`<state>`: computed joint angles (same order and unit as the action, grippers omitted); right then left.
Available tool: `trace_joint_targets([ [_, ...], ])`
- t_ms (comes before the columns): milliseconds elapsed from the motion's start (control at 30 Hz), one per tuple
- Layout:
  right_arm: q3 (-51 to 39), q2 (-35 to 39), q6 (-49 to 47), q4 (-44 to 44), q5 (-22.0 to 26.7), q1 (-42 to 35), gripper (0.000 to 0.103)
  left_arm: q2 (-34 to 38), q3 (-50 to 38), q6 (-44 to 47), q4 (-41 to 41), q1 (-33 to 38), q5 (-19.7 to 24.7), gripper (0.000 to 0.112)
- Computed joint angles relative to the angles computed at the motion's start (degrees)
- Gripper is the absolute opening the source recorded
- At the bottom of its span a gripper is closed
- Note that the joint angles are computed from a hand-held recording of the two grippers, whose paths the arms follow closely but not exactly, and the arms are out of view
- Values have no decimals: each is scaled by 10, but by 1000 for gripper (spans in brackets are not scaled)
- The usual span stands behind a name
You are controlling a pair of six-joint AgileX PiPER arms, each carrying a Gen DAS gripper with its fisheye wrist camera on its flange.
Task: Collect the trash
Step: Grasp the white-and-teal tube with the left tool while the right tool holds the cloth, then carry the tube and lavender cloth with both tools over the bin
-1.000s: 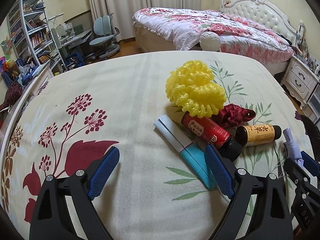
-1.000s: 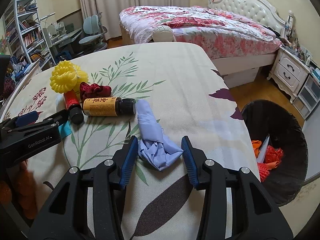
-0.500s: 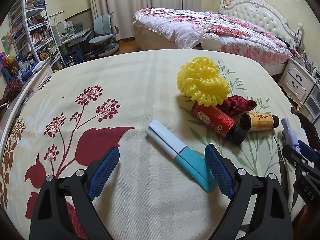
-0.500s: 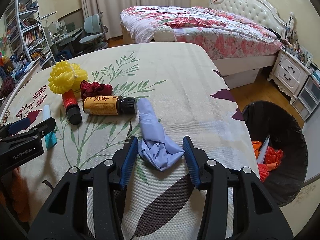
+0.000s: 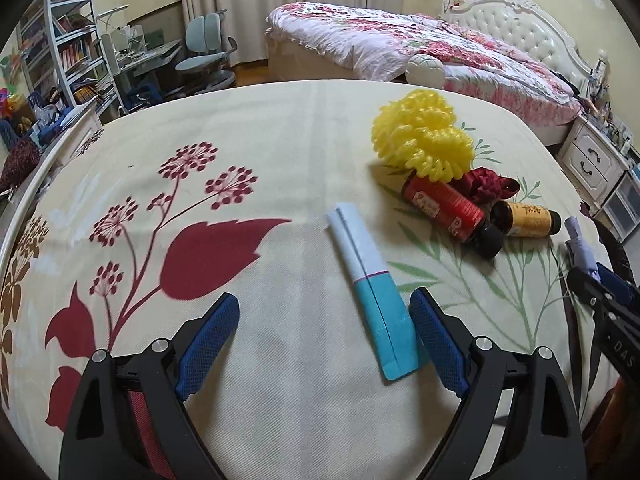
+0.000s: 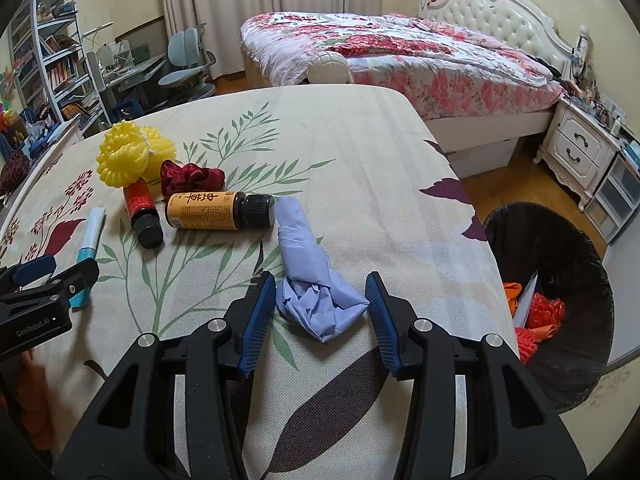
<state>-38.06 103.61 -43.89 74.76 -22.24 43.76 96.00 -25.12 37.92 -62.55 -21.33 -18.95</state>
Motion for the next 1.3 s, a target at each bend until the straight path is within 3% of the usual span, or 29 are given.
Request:
trace_joint_targets([
  [33, -1, 0, -3, 3, -1, 1, 46, -3, 4, -4, 2, 1, -2, 87],
  [267, 1, -1, -7, 8, -2, 2, 46, 8, -14, -30, 70, 0, 0, 54],
  [367, 7, -5, -8, 9, -5, 5, 44, 8, 1, -78, 132, -9, -16, 38],
  [467, 14, -10, -7, 10, -10, 12, 42, 6, 10, -83, 140, -20, -30, 25],
  [800, 36, -29, 5, 23, -34, 41, 41, -19, 38, -199, 255, 4, -23, 17],
  [1067, 80, -65, 37, 23, -57, 58, 41, -68, 69, -162, 162, -81, -57, 17],
  [1300, 139, -141, 26, 61, -96, 65, 41, -87, 49, -90, 57, -173, -82, 17],
])
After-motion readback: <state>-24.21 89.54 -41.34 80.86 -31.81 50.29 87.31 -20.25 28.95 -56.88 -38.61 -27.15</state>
